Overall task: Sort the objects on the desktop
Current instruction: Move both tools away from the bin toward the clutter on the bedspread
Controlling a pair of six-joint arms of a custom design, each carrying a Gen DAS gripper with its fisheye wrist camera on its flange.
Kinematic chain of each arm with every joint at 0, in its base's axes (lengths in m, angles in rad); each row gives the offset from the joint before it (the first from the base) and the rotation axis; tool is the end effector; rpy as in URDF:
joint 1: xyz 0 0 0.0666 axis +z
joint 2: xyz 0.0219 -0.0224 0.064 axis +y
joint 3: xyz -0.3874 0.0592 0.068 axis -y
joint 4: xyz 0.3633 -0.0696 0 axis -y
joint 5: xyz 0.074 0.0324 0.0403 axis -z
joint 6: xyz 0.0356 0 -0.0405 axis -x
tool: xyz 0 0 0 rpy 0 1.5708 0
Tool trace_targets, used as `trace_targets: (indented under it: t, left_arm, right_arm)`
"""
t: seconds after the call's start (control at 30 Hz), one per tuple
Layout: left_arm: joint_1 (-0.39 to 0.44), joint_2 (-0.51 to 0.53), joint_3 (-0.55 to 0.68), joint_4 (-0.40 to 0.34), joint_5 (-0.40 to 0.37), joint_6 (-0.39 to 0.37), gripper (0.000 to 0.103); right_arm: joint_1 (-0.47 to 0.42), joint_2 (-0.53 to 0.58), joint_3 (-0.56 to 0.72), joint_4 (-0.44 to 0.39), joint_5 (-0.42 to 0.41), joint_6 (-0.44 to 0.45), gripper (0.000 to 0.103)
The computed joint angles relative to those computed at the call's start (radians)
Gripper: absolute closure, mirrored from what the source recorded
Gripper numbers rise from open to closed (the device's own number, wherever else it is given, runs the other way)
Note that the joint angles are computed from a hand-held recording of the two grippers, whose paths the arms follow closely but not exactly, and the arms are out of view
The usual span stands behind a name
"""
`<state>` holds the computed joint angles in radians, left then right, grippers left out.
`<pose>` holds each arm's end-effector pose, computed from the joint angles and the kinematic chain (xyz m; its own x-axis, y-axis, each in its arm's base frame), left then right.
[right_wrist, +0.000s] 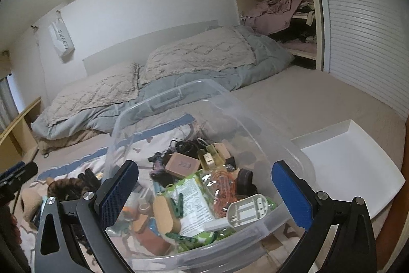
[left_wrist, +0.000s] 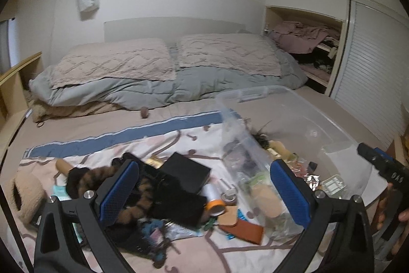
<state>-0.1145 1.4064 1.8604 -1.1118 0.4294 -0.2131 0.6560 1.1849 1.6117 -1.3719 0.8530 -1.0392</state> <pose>0.4315 -0.0649 0.6180 -0.5024 0.2513 -0.8273 0.5499 0.8313 -0.0814 0.2755 0.1777 0.5864 -0.3701 0.4306 -0.8232 0.5275 0.8268 0.1953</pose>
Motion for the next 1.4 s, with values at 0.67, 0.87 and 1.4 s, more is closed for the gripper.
trace_targets:
  t: [0.67,0.87,1.4]
  left_arm:
    - [0.266,-0.062,-0.057,0.061,0.046,-0.051,0.0]
    - [0.336,-0.079,-0.068,0.08,0.066,-0.067,0.0]
    - [0.511,-0.017,-0.025,0.103,0.113,-0.022,0.0]
  right_arm:
    - [0.133,0.153,0.155,0.091,-0.027,0.162,0.0]
    - [0.154,0.21,0.2,0.133,-0.053,0.249,0.0]
    - [0.209,0.277,0.208,0.407,-0.073,0.505,0.0]
